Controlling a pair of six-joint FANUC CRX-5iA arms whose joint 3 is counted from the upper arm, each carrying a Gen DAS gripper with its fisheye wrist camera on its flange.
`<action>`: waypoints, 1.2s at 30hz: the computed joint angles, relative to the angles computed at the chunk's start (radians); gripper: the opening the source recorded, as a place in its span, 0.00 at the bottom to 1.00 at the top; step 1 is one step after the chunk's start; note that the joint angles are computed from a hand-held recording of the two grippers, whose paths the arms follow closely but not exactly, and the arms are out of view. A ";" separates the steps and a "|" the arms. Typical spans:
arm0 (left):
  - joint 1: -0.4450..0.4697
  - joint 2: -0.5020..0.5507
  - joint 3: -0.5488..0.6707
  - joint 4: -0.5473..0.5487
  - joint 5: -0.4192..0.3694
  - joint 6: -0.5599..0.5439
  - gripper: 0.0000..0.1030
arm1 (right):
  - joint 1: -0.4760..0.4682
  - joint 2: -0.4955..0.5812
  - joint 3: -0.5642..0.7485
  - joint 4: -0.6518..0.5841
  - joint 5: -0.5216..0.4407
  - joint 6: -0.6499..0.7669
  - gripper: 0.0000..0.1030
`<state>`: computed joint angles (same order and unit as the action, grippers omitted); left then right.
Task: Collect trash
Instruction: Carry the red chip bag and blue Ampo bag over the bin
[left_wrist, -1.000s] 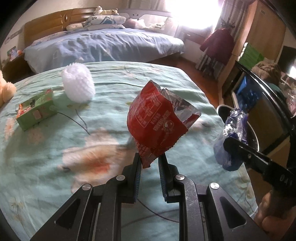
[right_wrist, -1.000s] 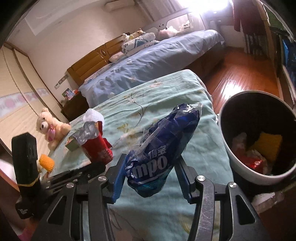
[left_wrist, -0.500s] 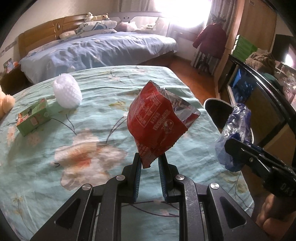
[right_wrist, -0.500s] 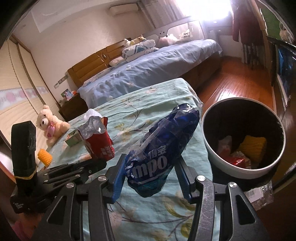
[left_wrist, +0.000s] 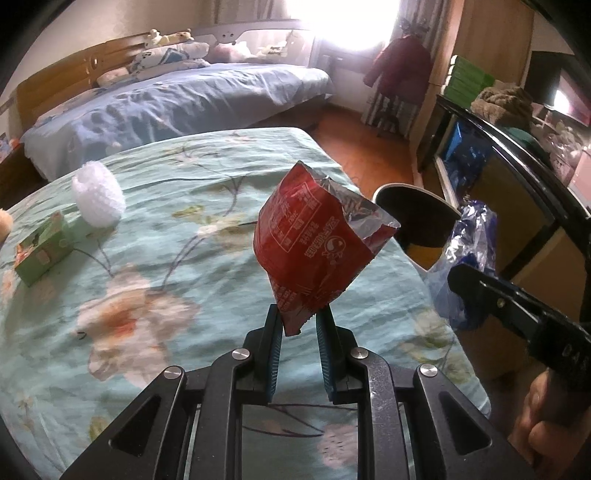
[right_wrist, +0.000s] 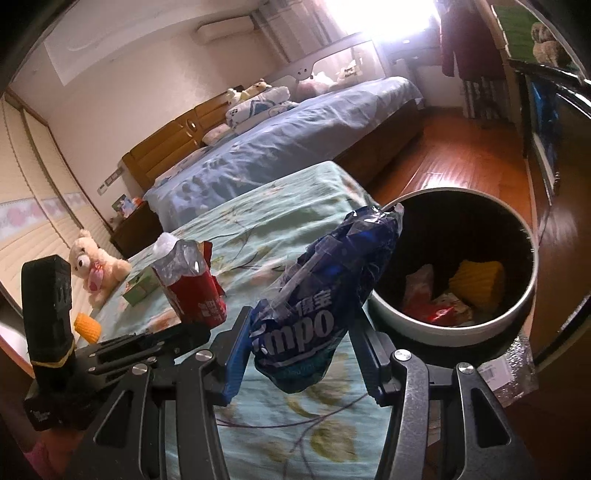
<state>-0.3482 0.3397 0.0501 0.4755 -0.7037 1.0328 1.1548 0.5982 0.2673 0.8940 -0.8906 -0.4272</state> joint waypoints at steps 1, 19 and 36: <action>-0.003 0.001 0.002 -0.002 -0.001 -0.001 0.17 | 0.000 -0.007 -0.011 0.002 -0.001 -0.009 0.52; -0.069 0.075 0.104 -0.014 -0.036 -0.024 0.17 | 0.006 -0.105 -0.160 0.018 -0.070 -0.123 0.52; -0.102 0.134 0.184 -0.024 -0.045 -0.044 0.17 | -0.005 -0.147 -0.230 0.022 -0.087 -0.181 0.52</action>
<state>-0.4506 0.4736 0.2336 0.4516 -0.7483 0.9887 1.1497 0.4512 0.0375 0.9162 -0.9771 -0.6086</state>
